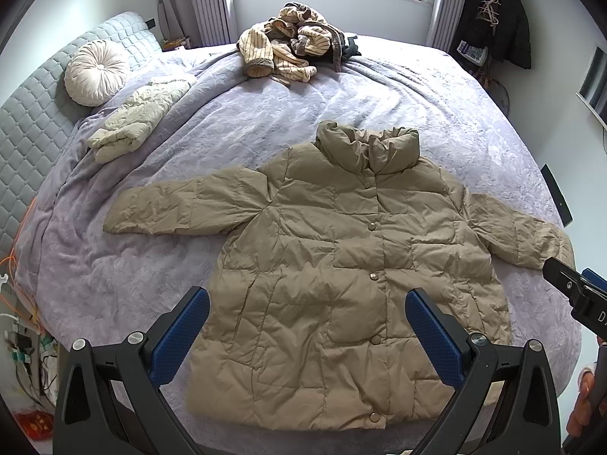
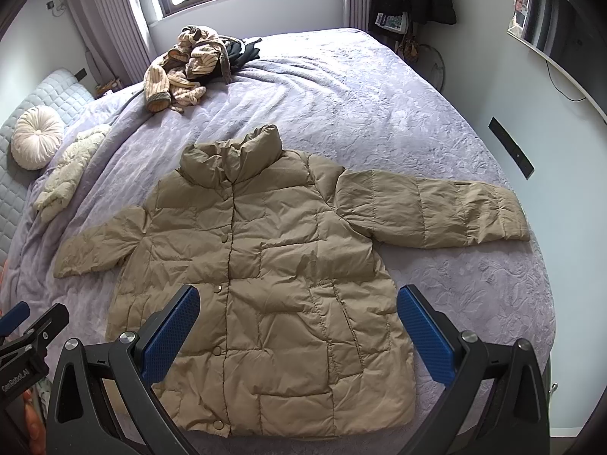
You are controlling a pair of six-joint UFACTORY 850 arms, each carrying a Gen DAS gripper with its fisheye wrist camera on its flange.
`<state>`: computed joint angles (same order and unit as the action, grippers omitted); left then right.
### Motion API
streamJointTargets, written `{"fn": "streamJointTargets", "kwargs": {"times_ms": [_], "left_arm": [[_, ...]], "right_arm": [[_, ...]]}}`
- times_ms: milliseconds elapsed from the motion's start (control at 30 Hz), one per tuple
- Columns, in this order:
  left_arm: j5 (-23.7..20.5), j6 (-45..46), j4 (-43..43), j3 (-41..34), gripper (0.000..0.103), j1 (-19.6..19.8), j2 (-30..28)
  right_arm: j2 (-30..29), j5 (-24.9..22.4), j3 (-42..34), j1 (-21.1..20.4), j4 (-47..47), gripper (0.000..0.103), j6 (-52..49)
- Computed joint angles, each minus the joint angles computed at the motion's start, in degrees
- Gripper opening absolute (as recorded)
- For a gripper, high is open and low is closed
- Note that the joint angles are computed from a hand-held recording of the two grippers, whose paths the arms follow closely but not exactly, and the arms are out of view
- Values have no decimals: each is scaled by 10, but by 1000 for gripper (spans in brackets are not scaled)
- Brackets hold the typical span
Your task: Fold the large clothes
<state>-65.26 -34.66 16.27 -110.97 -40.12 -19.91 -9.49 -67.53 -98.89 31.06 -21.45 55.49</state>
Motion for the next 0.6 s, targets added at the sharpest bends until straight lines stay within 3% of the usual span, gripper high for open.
{"fn": "streamJointTargets", "kwargs": {"times_ms": [600], "left_arm": [[9,-2,-2,25,103,4,14]], "right_arm": [[-4,-2,-3,1,5,103,1]]}}
